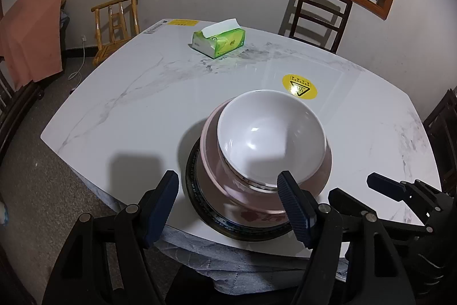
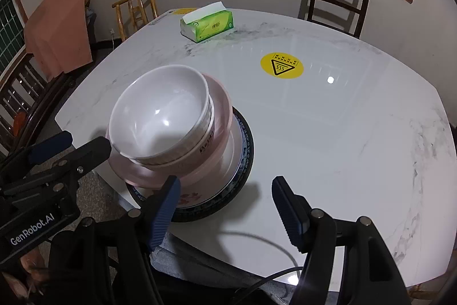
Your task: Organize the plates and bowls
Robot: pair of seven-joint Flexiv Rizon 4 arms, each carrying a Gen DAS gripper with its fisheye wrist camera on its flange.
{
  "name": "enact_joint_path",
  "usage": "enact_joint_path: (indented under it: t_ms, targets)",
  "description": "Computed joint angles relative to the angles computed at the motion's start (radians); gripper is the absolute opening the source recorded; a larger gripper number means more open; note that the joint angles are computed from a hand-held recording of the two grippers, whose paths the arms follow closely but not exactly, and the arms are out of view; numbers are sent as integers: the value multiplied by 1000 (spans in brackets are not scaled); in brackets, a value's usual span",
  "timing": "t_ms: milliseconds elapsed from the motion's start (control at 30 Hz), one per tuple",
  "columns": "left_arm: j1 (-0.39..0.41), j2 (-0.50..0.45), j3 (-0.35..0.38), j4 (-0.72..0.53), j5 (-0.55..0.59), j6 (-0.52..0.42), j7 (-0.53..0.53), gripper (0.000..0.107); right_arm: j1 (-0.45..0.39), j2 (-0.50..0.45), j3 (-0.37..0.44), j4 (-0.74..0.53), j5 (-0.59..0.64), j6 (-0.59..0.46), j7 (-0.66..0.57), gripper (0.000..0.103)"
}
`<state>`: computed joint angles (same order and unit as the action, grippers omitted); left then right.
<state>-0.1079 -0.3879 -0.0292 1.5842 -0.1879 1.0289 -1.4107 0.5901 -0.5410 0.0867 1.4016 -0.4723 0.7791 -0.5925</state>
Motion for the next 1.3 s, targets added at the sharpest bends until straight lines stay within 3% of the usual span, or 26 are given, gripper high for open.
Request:
enact_joint_path:
  t_ms: [1300]
  targets:
    - [2,0,-4,5,-10,-20,13,69,0,-14,9,-18,42,-17,-29,68]
